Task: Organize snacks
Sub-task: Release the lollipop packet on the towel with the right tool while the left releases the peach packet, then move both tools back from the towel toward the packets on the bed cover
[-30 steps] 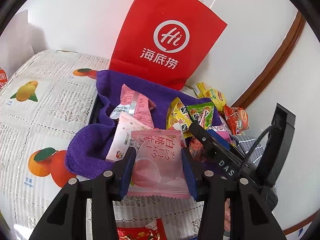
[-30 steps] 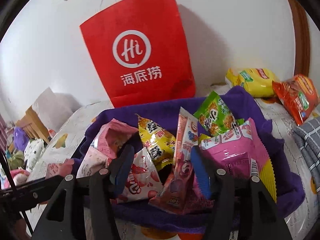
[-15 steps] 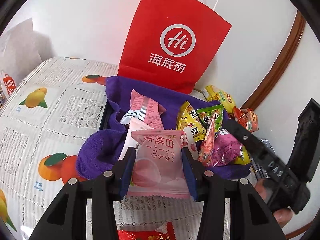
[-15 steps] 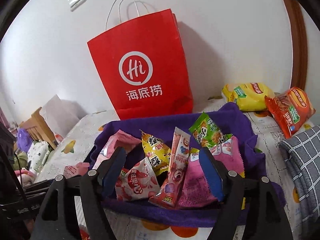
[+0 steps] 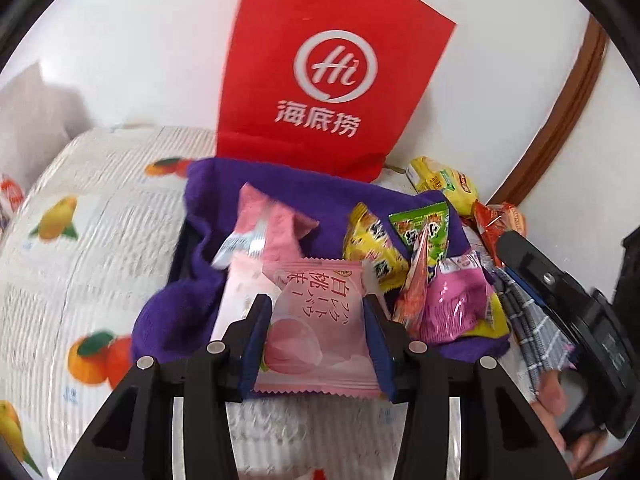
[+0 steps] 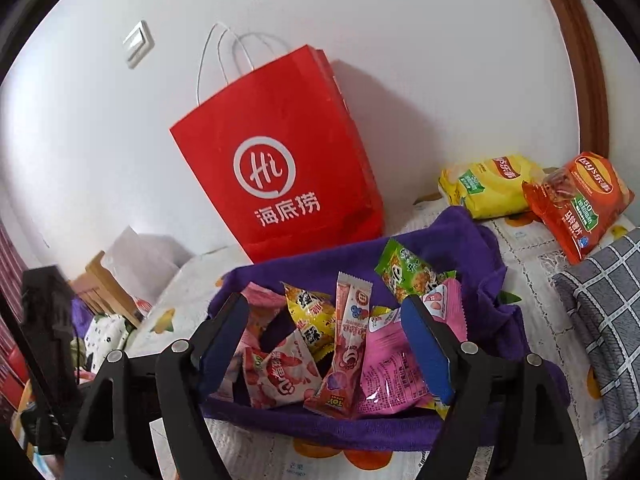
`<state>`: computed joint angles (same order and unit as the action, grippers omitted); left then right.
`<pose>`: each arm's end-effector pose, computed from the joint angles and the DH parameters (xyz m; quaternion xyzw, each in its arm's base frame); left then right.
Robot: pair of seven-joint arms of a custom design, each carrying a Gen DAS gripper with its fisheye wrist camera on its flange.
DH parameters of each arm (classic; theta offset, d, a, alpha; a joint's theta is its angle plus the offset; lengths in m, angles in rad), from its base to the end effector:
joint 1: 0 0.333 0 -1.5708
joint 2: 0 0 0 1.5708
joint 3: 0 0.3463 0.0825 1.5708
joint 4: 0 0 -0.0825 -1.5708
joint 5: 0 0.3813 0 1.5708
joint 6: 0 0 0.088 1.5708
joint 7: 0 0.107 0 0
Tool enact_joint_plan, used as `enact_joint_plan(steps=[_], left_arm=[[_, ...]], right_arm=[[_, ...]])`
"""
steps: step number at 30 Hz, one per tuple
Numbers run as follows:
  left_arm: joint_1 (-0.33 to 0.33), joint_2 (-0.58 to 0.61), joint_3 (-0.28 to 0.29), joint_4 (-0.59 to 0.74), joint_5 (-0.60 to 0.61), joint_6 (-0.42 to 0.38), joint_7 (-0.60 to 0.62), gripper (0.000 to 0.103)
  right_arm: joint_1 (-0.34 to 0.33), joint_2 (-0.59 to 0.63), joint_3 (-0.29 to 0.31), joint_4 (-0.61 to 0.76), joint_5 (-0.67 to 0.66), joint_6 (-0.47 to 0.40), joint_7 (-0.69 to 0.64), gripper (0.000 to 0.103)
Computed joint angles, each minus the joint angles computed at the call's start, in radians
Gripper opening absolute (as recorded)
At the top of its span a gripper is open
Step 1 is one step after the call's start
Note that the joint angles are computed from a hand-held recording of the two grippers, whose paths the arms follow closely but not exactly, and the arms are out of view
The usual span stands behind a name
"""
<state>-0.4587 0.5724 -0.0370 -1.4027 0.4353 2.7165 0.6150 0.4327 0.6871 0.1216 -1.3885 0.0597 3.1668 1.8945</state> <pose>0.6788 -0.3757 0.4832 -0.6985 0.6039 -0.3456 0.1671 0.6925 0.3847 0.4668 -0.6317 0.5740 -0.1382 0.5024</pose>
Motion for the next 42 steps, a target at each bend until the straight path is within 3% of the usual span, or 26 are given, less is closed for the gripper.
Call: enact_joint_plan(steps=[3, 6, 9, 10, 12, 16, 20, 23, 29, 33, 37, 40, 42], left_arm=[[0.024, 0.065, -0.042, 0.103, -0.056, -0.038, 0.061, 0.044], [0.009, 0.101, -0.023, 0.159, -0.068, -0.061, 0.064, 0.044], [0.008, 0.115, -0.013, 0.173, -0.075, -0.060, 0.054, 0.046], [0.032, 0.121, -0.043, 0.179, -0.103, -0.060, 0.092, 0.049], [0.049, 0.127, -0.065, 0.185, -0.143, -0.063, 0.128, 0.066], [-0.009, 0.087, 0.029, 0.137, -0.079, -0.052, 0.029, 0.067], [0.012, 0.007, 0.031, 0.003, -0.052, 0.034, -0.025, 0.067], [0.037, -0.036, 0.009, -0.060, -0.057, 0.016, -0.013, 0.068], [0.055, -0.102, -0.005, -0.169, -0.013, -0.044, -0.016, 0.068], [0.096, -0.111, -0.050, -0.206, -0.053, -0.037, 0.018, 0.068], [0.108, -0.099, -0.063, -0.201, -0.094, -0.023, 0.048, 0.068], [0.111, -0.109, -0.064, -0.219, -0.114, -0.005, 0.052, 0.068], [0.117, -0.116, -0.071, -0.234, -0.129, 0.026, 0.064, 0.068]], right_arm=[[-0.020, -0.003, 0.023, -0.008, 0.006, 0.009, -0.007, 0.079], [-0.050, -0.004, 0.063, -0.016, 0.016, 0.020, -0.017, 0.079], [-0.108, -0.001, 0.146, -0.020, 0.023, 0.022, -0.051, 0.079], [-0.121, -0.001, 0.165, -0.024, 0.026, 0.027, -0.061, 0.079], [-0.141, -0.003, 0.196, -0.036, 0.028, 0.049, -0.079, 0.079], [-0.147, -0.009, 0.208, -0.050, 0.023, 0.074, -0.091, 0.079], [-0.139, 0.001, 0.205, -0.028, 0.011, 0.033, -0.106, 0.079], [-0.226, 0.044, 0.356, 0.013, 0.011, -0.057, -0.210, 0.079], [-0.146, 0.008, 0.277, -0.024, 0.050, -0.076, -0.264, 0.079], [-0.183, -0.057, 0.326, -0.164, 0.105, -0.036, -0.320, 0.079], [-0.185, -0.141, 0.320, -0.305, 0.168, -0.070, -0.283, 0.079], [-0.227, -0.188, 0.383, -0.413, 0.250, -0.056, -0.287, 0.079], [-0.170, -0.228, 0.326, -0.462, 0.266, -0.065, -0.255, 0.079]])
